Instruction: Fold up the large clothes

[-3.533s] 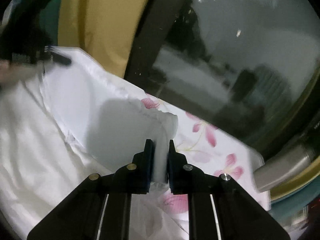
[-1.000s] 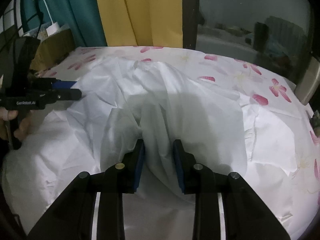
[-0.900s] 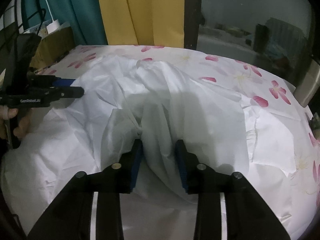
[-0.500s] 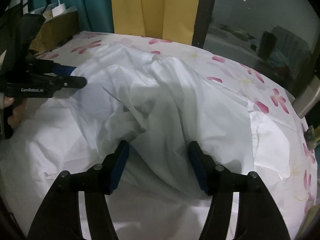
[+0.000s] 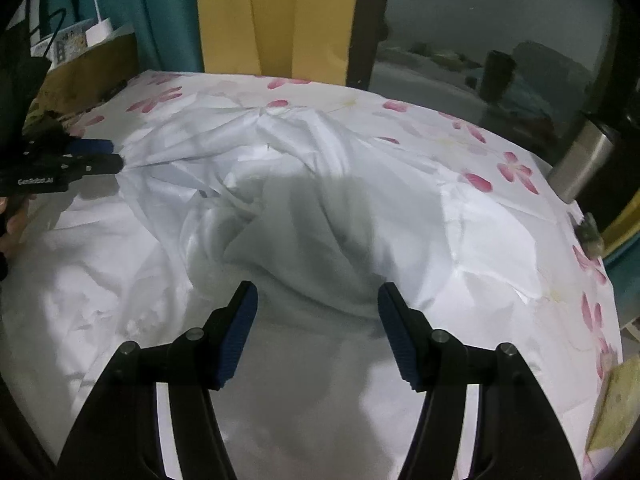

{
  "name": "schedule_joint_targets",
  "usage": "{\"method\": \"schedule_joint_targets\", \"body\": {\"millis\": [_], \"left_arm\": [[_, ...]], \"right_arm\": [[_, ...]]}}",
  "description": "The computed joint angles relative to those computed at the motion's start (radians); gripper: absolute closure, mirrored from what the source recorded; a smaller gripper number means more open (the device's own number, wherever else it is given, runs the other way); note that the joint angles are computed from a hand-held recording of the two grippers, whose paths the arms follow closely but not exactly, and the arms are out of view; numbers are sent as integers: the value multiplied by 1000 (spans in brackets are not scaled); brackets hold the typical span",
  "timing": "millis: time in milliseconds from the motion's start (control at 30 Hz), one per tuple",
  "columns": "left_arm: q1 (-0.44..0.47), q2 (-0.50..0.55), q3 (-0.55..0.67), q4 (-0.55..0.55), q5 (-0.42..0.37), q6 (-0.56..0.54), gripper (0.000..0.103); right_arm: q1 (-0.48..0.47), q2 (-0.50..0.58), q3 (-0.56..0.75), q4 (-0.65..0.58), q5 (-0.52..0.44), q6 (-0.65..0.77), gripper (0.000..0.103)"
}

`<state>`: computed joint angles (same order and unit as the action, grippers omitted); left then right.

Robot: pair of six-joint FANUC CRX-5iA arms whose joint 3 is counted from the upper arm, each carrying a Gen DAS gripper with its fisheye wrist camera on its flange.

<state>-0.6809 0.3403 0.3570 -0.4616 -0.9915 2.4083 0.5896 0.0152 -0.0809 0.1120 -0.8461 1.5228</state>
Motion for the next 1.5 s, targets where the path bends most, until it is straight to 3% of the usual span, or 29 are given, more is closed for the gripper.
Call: {"method": "schedule_joint_targets", "body": {"millis": [400, 900, 967, 1133, 1233, 1500], "left_arm": [[-61, -139, -130, -108, -19, 186, 49], [-180, -290, -302, -224, -165, 410, 49], [-190, -306, -325, -230, -173, 439, 44], [-203, -322, -359, -222, -172, 457, 44], [-226, -294, -331, -236, -238, 443, 44], [-262, -253, -303, -247, -319, 422, 44]], "right_arm": [[14, -123, -120, 83, 29, -119, 41], [-11, -250, -258, 173, 14, -271, 41], [-14, -266, -278, 193, 6, -299, 41], [-26, -304, -325, 243, -14, -361, 41], [-35, -330, -357, 282, -29, -399, 41], [-99, -377, -412, 355, -75, -457, 41]]}}
